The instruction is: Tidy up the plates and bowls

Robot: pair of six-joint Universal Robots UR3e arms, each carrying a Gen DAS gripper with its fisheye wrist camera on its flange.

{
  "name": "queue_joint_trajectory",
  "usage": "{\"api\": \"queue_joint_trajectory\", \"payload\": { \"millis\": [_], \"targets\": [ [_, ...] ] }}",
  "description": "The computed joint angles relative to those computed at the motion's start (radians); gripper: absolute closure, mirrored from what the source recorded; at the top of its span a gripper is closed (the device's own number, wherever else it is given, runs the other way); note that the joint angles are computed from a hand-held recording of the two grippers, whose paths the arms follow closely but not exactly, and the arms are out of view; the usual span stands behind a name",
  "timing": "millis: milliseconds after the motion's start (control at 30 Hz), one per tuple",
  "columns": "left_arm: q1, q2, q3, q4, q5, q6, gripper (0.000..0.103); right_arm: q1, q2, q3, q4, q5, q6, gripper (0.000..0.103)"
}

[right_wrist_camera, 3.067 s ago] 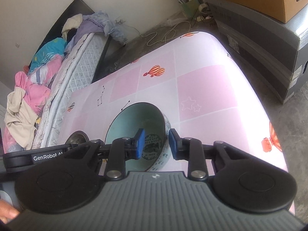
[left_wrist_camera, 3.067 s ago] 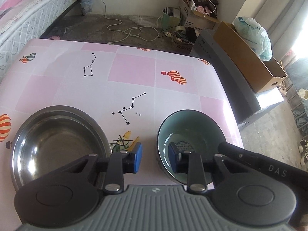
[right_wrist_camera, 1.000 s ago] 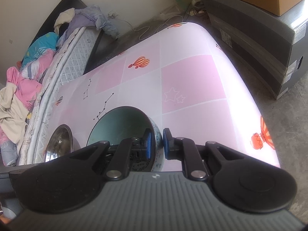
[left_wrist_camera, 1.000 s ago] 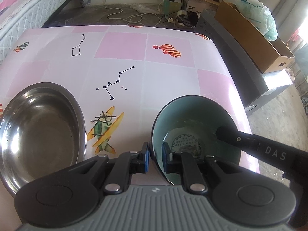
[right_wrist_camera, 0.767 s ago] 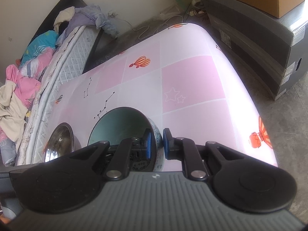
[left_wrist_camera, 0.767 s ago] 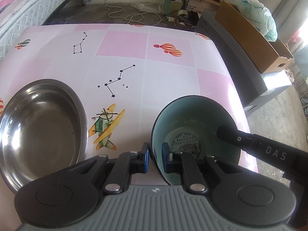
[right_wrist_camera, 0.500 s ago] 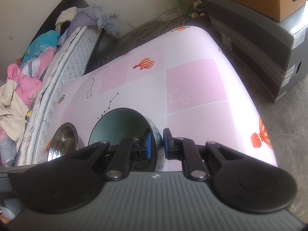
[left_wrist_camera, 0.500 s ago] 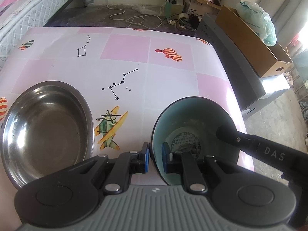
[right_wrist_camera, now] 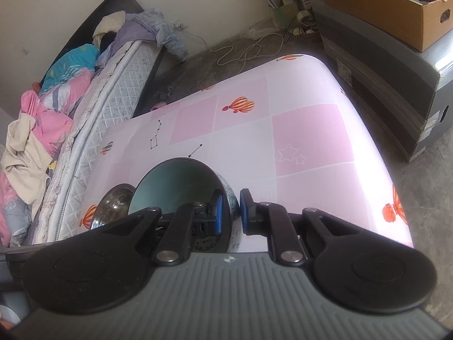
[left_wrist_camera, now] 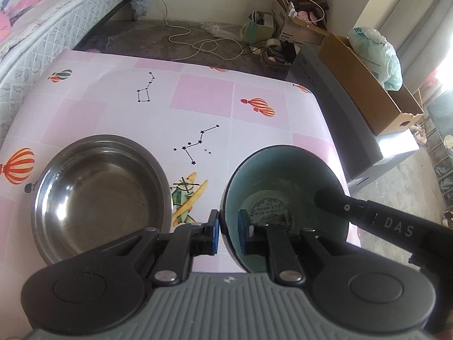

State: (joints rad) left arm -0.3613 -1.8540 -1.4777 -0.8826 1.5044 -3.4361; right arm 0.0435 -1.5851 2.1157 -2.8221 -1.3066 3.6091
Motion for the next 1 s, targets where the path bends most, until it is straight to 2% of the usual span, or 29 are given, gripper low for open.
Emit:
{"api": "queue_joint_trajectory", "payload": {
  "millis": [200,467,767,1000],
  "targets": [
    [0.084,0.112,-0.084,-0.006,-0.02,0.03,0.089,0.1,0.049,-0.148,0.063,-0.045,0.033,0.091],
    [0.236,0.234,-0.195,-0.009,-0.039,0.092,0.089,0.254,0.237,-0.414,0.123,-0.09,0.094,0.091],
    [0.377,0.218,-0.276,0.023,-0.065,0.149,0.089,0.36,0.516,-0.734,0.208,-0.1,0.144,0.091],
    [0.435,0.183,-0.324,0.057,-0.083,0.176,0.089,0.395,0.659,-0.88,0.263,-0.109,0.155,0.091]
  ]
}}
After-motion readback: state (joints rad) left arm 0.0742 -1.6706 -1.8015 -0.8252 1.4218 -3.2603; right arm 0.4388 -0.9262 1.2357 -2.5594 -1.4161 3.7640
